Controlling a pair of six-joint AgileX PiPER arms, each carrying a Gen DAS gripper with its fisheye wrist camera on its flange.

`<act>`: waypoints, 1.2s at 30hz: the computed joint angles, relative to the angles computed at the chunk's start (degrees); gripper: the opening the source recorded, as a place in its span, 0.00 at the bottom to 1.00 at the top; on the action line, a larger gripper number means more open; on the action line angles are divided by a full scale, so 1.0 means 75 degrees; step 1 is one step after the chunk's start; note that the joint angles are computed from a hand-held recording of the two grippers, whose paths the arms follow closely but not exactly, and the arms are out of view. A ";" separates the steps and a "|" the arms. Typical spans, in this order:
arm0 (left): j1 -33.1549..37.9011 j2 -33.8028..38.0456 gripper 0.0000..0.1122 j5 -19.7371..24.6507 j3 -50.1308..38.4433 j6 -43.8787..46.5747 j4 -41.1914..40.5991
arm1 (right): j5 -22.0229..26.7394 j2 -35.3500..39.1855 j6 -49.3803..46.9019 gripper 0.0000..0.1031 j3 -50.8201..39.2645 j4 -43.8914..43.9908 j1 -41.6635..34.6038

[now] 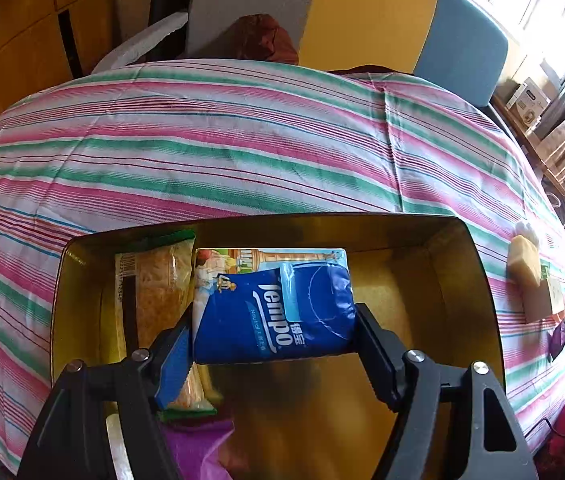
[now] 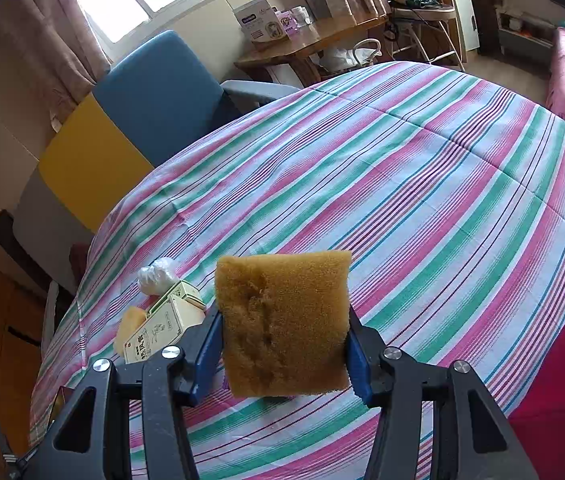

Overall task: Organize objects
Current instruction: 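Carry the tissue pack into the tray with left while right grasps the yellow sponge, then carry the yellow sponge into the gold tray with the right gripper and release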

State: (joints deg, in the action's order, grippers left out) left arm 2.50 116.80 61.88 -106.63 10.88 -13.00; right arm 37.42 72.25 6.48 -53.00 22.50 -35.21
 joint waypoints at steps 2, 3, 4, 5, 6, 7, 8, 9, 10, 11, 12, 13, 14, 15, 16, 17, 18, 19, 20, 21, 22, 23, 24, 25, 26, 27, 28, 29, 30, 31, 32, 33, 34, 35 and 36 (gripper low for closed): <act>-0.0031 0.0120 0.66 0.0013 -0.0135 -0.0017 0.0092 | 0.0017 -0.0002 -0.0016 0.53 -0.0004 0.0004 0.0009; -0.0048 0.0184 0.66 0.0001 -0.0201 -0.0069 0.0179 | 0.0023 -0.0003 -0.0024 0.53 -0.0006 0.0008 0.0006; -0.0069 0.0242 0.67 -0.0022 -0.0252 -0.0124 0.0278 | 0.0028 -0.0001 -0.0016 0.53 -0.0017 0.0005 0.0015; -0.0089 0.0301 0.67 -0.0010 -0.0305 -0.0138 0.0358 | 0.0033 -0.0004 -0.0032 0.53 -0.0016 0.0024 0.0012; -0.0117 0.0378 0.67 0.0021 -0.0380 -0.0177 0.0469 | 0.0028 -0.0023 -0.0015 0.53 -0.0002 0.0010 0.0019; -0.0155 0.0425 0.67 0.0043 -0.0430 -0.0207 0.0616 | 0.0023 -0.0032 -0.0014 0.53 0.0004 0.0012 0.0017; -0.0201 0.0419 0.67 -0.0034 -0.0396 -0.0273 0.0796 | 0.0019 -0.0047 -0.0037 0.53 0.0023 0.0033 0.0004; -0.0212 0.0382 0.67 -0.0113 -0.0335 -0.0263 0.0837 | 0.0022 -0.0052 -0.0029 0.53 0.0022 0.0029 0.0004; -0.0200 0.0351 0.67 -0.0194 -0.0285 -0.0217 0.0823 | 0.0013 -0.0051 -0.0015 0.53 0.0024 0.0016 0.0018; -0.0185 0.0322 0.67 -0.0251 -0.0248 -0.0180 0.0809 | 0.0018 -0.0039 0.0007 0.53 0.0015 -0.0011 0.0032; -0.0152 0.0298 0.67 -0.0267 -0.0240 -0.0135 0.0771 | 0.0031 -0.0018 0.0054 0.53 -0.0004 -0.0062 0.0053; -0.0104 0.0256 0.67 -0.0257 -0.0233 -0.0046 0.0671 | 0.0036 -0.0004 0.0122 0.53 -0.0022 -0.0128 0.0082; -0.0048 0.0232 0.69 -0.0227 -0.0262 0.0066 0.0551 | 0.0034 0.0004 0.0130 0.53 -0.0028 -0.0137 0.0082; 0.0021 0.0226 0.71 -0.0178 -0.0330 0.0203 0.0423 | 0.0032 0.0008 0.0142 0.53 -0.0031 -0.0146 0.0077; 0.0085 0.0179 0.73 -0.0123 -0.0379 0.0308 0.0331 | 0.0028 0.0022 0.0176 0.53 -0.0041 -0.0178 0.0088; 0.0173 0.0077 0.73 -0.0085 -0.0381 0.0410 0.0218 | 0.0029 0.0029 0.0196 0.53 -0.0044 -0.0201 0.0095; 0.0279 -0.0012 0.73 -0.0025 -0.0407 0.0532 0.0060 | 0.0032 0.0035 0.0225 0.53 -0.0050 -0.0233 0.0112; 0.0404 -0.0141 0.73 0.0022 -0.0381 0.0676 -0.0129 | 0.0036 0.0040 0.0211 0.53 -0.0052 -0.0226 0.0117; 0.0543 -0.0305 0.73 0.0060 -0.0324 0.0826 -0.0320 | 0.0037 0.0044 0.0192 0.53 -0.0052 -0.0213 0.0121; 0.0705 -0.0524 0.73 0.0032 -0.0197 0.1008 -0.0541 | 0.0039 0.0051 0.0175 0.53 -0.0053 -0.0203 0.0123; 0.0919 -0.0840 0.73 -0.0069 0.0067 0.1269 -0.0826 | 0.0052 0.0055 0.0131 0.53 -0.0055 -0.0175 0.0106; 0.1120 -0.1123 0.73 -0.0162 0.0323 0.1505 -0.1081 | 0.0056 0.0060 0.0125 0.53 -0.0057 -0.0176 0.0113; 0.1342 -0.1468 0.73 -0.0287 0.0674 0.1748 -0.1333 | 0.0051 0.0053 0.0100 0.53 -0.0052 -0.0157 0.0120; 0.1546 -0.1779 0.73 -0.0398 0.1011 0.1931 -0.1508 | 0.0035 0.0041 0.0047 0.53 -0.0039 -0.0113 0.0123; 0.1785 -0.2079 0.73 -0.0490 0.1351 0.2108 -0.1686 | 0.0021 0.0026 0.0018 0.53 -0.0026 -0.0069 0.0130; 0.2079 -0.2373 0.73 -0.0512 0.1687 0.2341 -0.1938 | 0.0023 0.0011 -0.0040 0.53 -0.0020 -0.0022 0.0146; 0.2372 -0.2658 0.73 -0.0532 0.2045 0.2612 -0.2223 | 0.0037 -0.0004 -0.0145 0.53 -0.0030 0.0065 0.0159; 0.2702 -0.2948 0.73 -0.0549 0.2438 0.2906 -0.2485 | 0.0048 -0.0028 -0.0240 0.53 -0.0034 0.0127 0.0204; 0.2951 -0.3124 0.73 -0.0574 0.2703 0.3088 -0.2593 | 0.0082 -0.0039 -0.0259 0.53 -0.0068 0.0088 0.0317; 0.3191 -0.3282 0.73 -0.0601 0.2943 0.3188 -0.2632 | 0.0125 -0.0038 -0.0158 0.53 -0.0120 -0.0062 0.0501; 0.3464 -0.3411 0.72 -0.0564 0.3143 0.3293 -0.2733 | 0.0175 -0.0066 0.0102 0.53 -0.0183 -0.0400 0.0812; 0.3778 -0.3485 0.72 -0.0473 0.3295 0.3442 -0.2915 | 0.0218 -0.0135 0.0415 0.53 -0.0245 -0.0774 0.1208; 0.4017 -0.3521 0.72 -0.0406 0.3406 0.3502 -0.3001 | 0.0273 -0.0212 0.0695 0.53 -0.0317 -0.1078 0.1637; 0.4206 -0.3536 0.72 -0.0360 0.3509 0.3510 -0.2976 | 0.0333 -0.0268 0.0977 0.53 -0.0422 -0.1326 0.2084; 0.4384 -0.3540 0.72 -0.0312 0.3613 0.3599 -0.3002 | 0.0363 -0.0318 0.1321 0.53 -0.0535 -0.1597 0.2619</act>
